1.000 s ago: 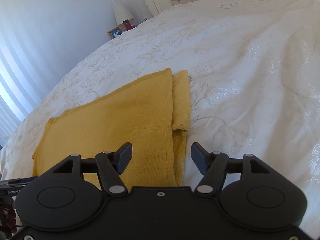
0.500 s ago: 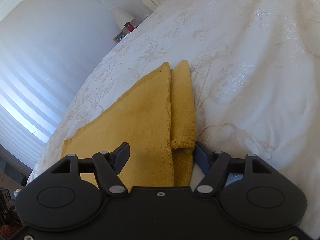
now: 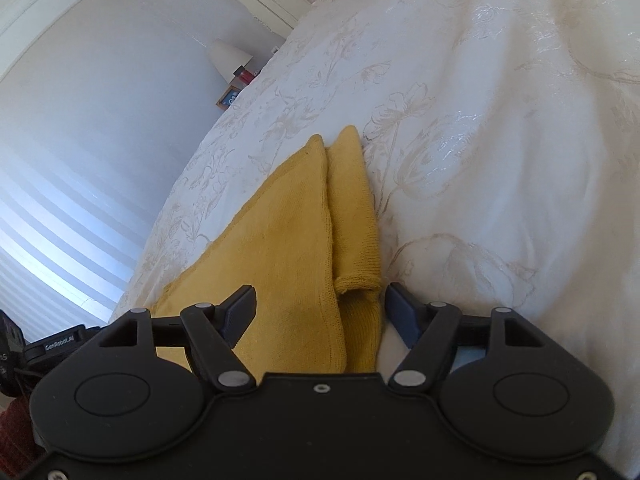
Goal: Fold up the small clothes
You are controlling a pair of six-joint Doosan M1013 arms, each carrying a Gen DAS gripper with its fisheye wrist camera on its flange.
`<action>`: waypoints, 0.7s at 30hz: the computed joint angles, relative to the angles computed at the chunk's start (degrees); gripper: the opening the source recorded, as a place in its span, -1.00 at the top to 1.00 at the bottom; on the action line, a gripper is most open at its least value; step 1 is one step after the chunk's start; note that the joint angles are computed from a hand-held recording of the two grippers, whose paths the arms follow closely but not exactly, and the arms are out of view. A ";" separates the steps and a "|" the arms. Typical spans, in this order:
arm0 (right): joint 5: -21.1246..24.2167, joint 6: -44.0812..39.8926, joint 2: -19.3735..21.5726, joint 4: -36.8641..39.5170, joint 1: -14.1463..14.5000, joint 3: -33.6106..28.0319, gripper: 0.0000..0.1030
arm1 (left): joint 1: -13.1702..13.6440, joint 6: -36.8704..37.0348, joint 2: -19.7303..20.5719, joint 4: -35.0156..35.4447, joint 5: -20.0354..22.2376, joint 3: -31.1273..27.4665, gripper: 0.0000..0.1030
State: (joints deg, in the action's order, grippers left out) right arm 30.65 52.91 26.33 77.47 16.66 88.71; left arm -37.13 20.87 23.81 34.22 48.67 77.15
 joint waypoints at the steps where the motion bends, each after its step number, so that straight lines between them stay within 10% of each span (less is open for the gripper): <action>1: 0.23 0.76 0.03 -0.70 -0.03 -0.19 -0.39 | 0.27 -1.06 0.82 -0.35 0.31 -0.80 -0.29; 13: 3.17 0.16 1.45 3.77 -0.90 -1.16 -0.44 | 1.26 7.07 5.94 -3.98 6.37 -6.28 -0.32; 21: 4.22 -0.73 3.16 -0.16 -0.07 -4.65 -0.90 | 1.24 7.15 5.99 -3.98 6.16 -6.11 -0.34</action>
State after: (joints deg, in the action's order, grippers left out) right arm 34.87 52.18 29.50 77.30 16.60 84.06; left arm -35.89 28.03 29.81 30.24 54.83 71.04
